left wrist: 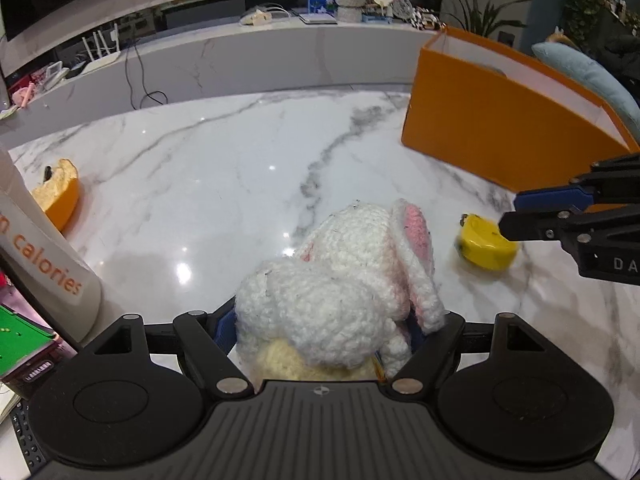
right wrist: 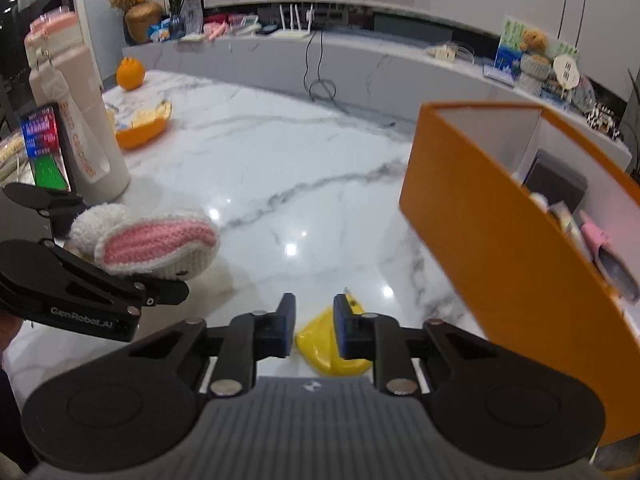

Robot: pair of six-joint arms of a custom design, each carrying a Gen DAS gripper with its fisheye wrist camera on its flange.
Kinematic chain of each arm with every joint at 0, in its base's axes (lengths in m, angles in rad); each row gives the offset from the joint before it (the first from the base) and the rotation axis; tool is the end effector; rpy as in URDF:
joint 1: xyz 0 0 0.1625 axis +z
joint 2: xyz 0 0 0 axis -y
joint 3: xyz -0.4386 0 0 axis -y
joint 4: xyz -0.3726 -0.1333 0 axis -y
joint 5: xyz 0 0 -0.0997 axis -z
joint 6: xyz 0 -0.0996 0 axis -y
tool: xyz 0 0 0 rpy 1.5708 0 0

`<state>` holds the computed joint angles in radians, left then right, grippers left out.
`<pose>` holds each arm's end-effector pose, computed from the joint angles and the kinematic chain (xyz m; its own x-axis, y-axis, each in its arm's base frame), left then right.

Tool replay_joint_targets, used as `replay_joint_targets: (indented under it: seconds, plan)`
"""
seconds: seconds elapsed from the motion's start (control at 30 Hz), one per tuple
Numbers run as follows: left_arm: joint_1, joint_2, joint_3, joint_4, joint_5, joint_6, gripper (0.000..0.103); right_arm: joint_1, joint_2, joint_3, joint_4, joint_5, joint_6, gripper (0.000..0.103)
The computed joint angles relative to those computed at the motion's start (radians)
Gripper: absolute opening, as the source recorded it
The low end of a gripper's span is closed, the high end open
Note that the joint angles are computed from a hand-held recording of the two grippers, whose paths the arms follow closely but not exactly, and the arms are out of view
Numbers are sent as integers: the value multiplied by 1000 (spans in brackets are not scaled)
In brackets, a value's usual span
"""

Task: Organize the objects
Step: 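Carry the bunny with the left tool while the right tool carries the tape measure over the orange box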

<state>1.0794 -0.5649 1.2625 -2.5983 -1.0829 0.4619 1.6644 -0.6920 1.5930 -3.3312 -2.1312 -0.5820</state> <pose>-0.2088 -0.7716 0.1070 -0.5624 0.6250 -0.5414 0.7786 0.6206 -0.0924 0.1453 -0.6875 0.1707 -0.7024 -0.0886 0.7063 -0.5352 0.7198 -0.4420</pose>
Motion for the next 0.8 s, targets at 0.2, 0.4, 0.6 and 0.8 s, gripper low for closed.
replay_joint_targets:
  seconds: [0.2,0.4,0.6,0.8]
  plan:
    - [-7,8,-3,-4,18,4,89,-17,-18,5,37,-37,22,55]
    - [-9,15,-11,7,4,5,89,-56,-4,-44,104,17,76,62]
    - [-3,13,-11,11,-4,0,89,-69,60,-110,115,53,-16,65]
    - [5,11,-10,27,5,-16,89,-78,106,-165,109,39,-58,58]
